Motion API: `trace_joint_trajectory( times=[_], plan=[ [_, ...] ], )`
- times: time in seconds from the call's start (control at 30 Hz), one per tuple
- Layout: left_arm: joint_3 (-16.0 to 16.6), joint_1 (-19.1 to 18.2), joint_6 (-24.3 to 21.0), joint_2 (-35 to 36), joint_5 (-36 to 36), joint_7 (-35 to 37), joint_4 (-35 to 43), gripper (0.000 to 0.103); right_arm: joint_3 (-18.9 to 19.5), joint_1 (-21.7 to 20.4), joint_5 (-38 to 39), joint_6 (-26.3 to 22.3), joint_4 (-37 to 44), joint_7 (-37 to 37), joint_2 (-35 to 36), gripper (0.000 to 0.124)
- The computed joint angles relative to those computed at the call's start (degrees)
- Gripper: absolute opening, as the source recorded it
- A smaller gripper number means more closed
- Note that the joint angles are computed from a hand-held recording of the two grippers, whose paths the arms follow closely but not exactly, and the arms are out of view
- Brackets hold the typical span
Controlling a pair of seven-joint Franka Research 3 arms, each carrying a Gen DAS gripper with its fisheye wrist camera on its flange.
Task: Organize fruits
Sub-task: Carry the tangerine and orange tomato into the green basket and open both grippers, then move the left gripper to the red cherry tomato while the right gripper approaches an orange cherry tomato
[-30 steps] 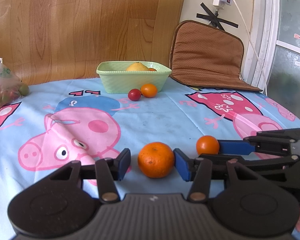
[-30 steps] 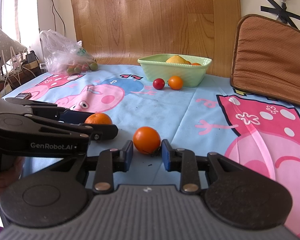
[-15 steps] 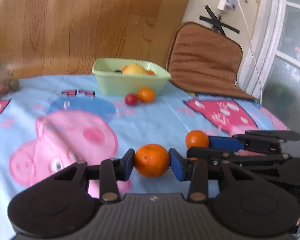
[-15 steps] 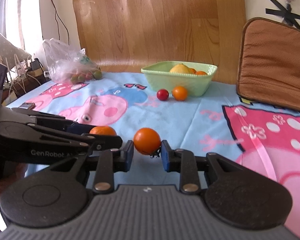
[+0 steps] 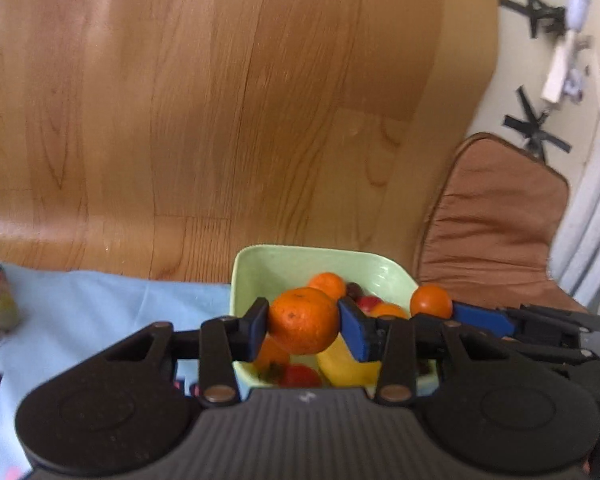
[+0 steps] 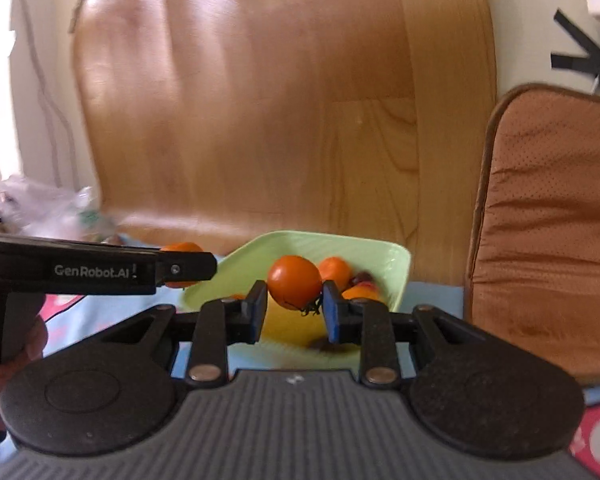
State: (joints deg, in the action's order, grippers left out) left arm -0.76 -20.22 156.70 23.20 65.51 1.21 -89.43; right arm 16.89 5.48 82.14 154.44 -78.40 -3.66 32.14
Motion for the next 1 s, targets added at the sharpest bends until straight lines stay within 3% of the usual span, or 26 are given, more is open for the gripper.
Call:
trace_joint_trajectory(
  times=[0.13,0.2,0.27,0.37,0.5,0.57,0.7,0.8,1.0],
  plan=[
    [-0.72,0.61,-1.99,4.87,-5.33,6.15,5.30,0.040,-1.24,2.34,-7.61,1.08,7.62,8.60,5.99,0.033],
    [0.00,-0.02,-2.52,6.25,-6.68,7.31,6.76,0.050,-0.04,2.01,-8.89,2.13,9.05,9.20,7.42,0.036],
    [1.16,-1.05,-2.88,6.28,-6.48,6.76,6.76,0.053,1.88,0.35,-8.39,2.35,8.97,8.08,7.50,0.052],
    [3.01,-2.83,-2.22,3.52,-2.73,1.83,3.55,0.053,5.69,-3.37,-1.48,3.12,4.77,0.38,4.70,0.054],
    [3.81,-4.95,-2.53,-4.04,8.99,-10.50,-5.27,0.053,6.07,-7.70,8.15,-1.81,-5.41,-9.93,-2.54,0.053],
    [2.72,-4.85,-2.34,-7.68,12.63,-15.08,-10.12,0.053,4.46,-8.32,8.20,-4.75,-9.31,-9.73,-5.14,0.053],
    [-1.32,-2.36,0.15,-9.45,10.69,-12.83,-14.80,0.053,-0.16,-7.21,1.43,-10.58,-14.29,-0.41,-7.99,0.051],
    [-4.37,-0.43,0.47,-6.72,7.14,-6.20,-13.02,0.051,-2.98,-4.08,-1.59,-10.21,-12.79,3.98,-6.86,0.044],
    [-4.13,-0.73,0.77,-3.08,6.66,-0.46,-9.12,0.046,-4.62,-1.92,-4.80,-13.68,-7.40,11.60,-3.79,0.044]
  ],
)
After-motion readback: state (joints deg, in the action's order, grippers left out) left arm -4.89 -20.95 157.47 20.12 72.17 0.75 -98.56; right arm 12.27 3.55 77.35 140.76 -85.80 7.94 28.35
